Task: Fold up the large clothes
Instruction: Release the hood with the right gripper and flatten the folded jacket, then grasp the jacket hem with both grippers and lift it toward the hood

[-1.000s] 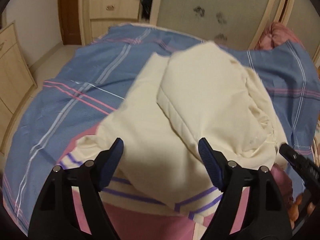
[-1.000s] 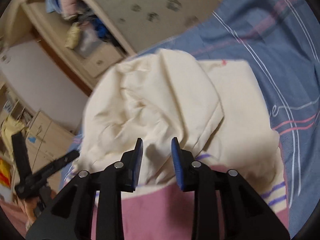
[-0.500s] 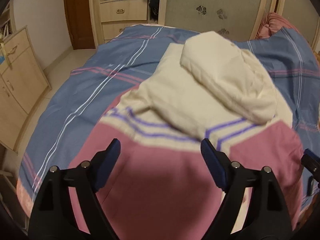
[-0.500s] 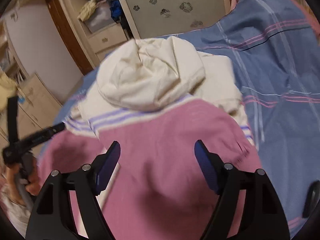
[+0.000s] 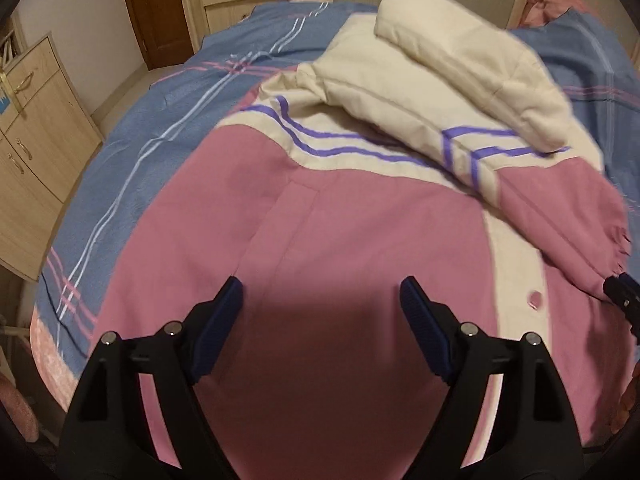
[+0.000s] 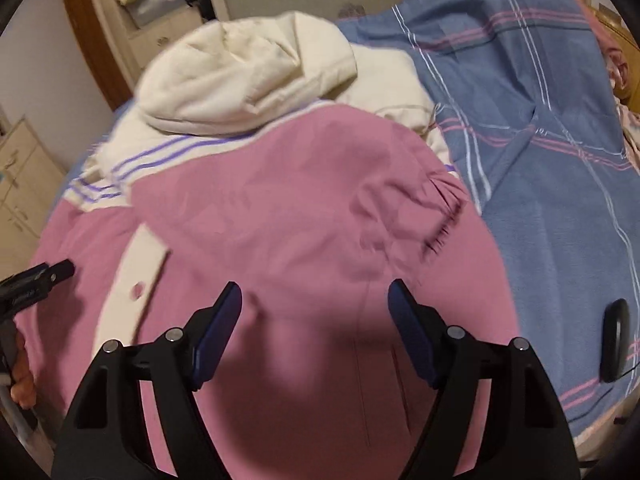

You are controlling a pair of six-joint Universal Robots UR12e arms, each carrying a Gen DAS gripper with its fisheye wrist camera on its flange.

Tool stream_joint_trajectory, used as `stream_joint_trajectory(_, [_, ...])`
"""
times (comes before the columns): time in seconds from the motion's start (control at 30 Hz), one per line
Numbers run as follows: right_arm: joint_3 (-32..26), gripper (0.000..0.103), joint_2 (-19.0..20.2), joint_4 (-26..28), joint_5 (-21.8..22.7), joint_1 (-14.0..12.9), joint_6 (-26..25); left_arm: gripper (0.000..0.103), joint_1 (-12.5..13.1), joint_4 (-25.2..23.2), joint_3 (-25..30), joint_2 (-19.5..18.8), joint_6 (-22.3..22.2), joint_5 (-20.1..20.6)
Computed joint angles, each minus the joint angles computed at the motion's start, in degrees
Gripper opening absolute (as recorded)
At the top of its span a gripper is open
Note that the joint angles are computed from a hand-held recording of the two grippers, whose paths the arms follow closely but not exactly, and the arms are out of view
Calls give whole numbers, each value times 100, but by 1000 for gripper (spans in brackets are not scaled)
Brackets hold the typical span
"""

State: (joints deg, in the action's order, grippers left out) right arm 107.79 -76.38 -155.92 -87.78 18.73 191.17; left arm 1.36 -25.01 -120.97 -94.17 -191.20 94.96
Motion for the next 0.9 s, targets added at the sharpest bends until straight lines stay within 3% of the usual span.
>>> stream_joint_trajectory(0.13, [784,89,-700,-323,440,-398,377,88,169,361,-468,542,401,251])
stream_joint_trajectory(0.23, [1233,90,-979,-249,1115,-850,843,89,545,231,-741,866,545,-137])
stream_joint_trajectory(0.33, [1449,90,-1027,-65,1485,-1082,1216,89,846,94,-956,1006,538,-325])
stream_joint_trajectory(0.5, [1531,90,-838,-115,2088,-1151,1514,89,1320,-330,-1175,1135,319,-1046])
stream_joint_trajectory(0.6, [1427,90,-785,50,1920,-1007,1410,87,1488,-509,-1257,1165,263,-1433])
stream_joint_trajectory(0.67, [1394,82,-794,133,1882,-953,1269,63,1595,-610,-1291,1237,208,-1589])
stream_joint_trajectory(0.7, [1399,71,-812,149,1916,-950,1248,56,1657,-723,-1286,1268,188,-1699])
stream_joint_trajectory(0.73, [1416,50,-827,130,1935,-957,1254,39,1798,-805,-1309,1315,223,-2029])
stream_joint_trajectory(0.77, [1473,41,-847,19,2143,-1014,1296,26,1915,-867,-1327,1340,219,-2318])
stream_joint_trajectory(0.83, [1610,24,-852,-344,2645,-1137,1443,16,2075,-997,-1341,1382,276,-2734])
stream_joint_trajectory(0.9, [1665,19,-864,-529,2774,-1157,1476,13,2038,-972,-1333,1395,308,-2730])
